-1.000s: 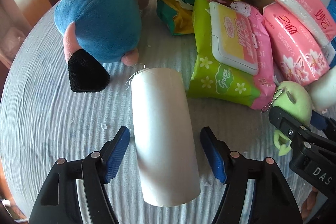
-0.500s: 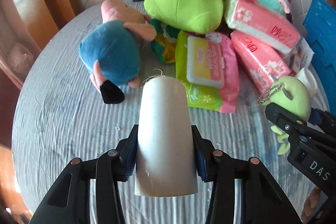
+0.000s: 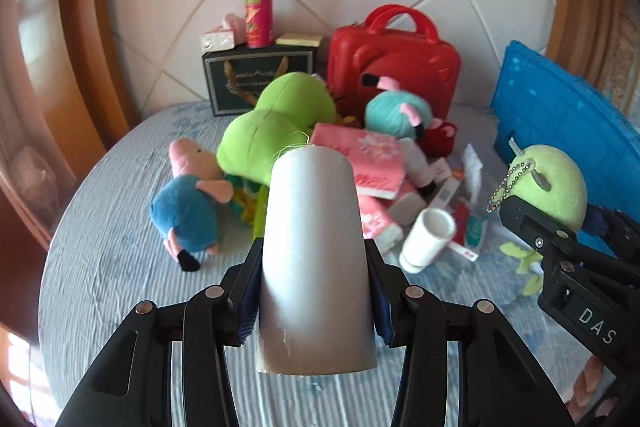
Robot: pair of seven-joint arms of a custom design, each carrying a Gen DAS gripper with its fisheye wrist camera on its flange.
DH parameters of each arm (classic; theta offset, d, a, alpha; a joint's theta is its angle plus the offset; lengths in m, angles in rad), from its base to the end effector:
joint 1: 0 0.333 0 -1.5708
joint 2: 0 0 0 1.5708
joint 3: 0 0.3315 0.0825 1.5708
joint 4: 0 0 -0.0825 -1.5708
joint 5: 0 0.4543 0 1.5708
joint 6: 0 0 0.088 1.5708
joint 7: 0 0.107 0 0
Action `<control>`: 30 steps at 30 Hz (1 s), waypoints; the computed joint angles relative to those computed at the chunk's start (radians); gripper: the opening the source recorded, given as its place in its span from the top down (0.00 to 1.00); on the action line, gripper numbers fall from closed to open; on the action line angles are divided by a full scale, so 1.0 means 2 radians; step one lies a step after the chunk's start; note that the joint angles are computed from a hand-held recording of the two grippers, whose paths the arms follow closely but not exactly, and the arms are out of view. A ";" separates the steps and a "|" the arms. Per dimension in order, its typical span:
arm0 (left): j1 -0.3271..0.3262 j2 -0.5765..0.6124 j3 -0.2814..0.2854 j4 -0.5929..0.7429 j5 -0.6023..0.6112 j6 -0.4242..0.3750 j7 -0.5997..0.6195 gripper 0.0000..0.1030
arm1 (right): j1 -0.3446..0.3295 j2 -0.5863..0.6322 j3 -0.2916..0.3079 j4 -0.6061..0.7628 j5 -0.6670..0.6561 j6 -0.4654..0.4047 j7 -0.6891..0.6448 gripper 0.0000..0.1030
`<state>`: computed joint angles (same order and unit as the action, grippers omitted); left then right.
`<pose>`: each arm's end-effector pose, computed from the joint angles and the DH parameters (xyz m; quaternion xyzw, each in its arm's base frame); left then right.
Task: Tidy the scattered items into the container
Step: 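Lift the paper roll and green plush ball and carry them over the crate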
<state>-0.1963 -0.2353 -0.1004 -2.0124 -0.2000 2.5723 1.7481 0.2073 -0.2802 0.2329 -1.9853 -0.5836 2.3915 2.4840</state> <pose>0.5758 -0.1786 0.6492 -0.5245 0.7559 -0.3354 0.2028 0.5266 0.2606 0.6651 -0.5858 0.6909 -0.3174 0.2806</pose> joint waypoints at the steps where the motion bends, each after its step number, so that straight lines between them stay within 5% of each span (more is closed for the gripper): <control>1: -0.006 -0.006 0.002 -0.002 -0.013 -0.002 0.013 0.57 | -0.004 -0.010 0.006 -0.001 -0.012 -0.017 0.015 0.41; 6: -0.033 -0.030 0.009 -0.014 -0.062 -0.003 0.058 0.57 | -0.015 -0.057 0.023 -0.013 -0.037 -0.065 0.042 0.41; 17: -0.075 -0.039 -0.034 0.002 -0.037 0.042 0.017 0.57 | -0.074 -0.194 0.011 -0.096 -0.034 -0.039 0.027 0.40; 23: -0.088 0.017 -0.111 0.075 0.080 0.081 -0.128 0.57 | -0.121 -0.281 -0.047 -0.155 -0.031 0.015 -0.053 0.41; 30: -0.142 0.135 -0.164 0.231 0.274 0.023 -0.306 0.57 | -0.165 -0.326 -0.145 -0.183 0.004 0.026 -0.189 0.40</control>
<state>-0.4803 0.0347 -0.4289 -1.5498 0.3476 2.6180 1.1366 -0.1235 -0.9324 -0.0578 -2.3519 -0.5765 2.4427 2.1054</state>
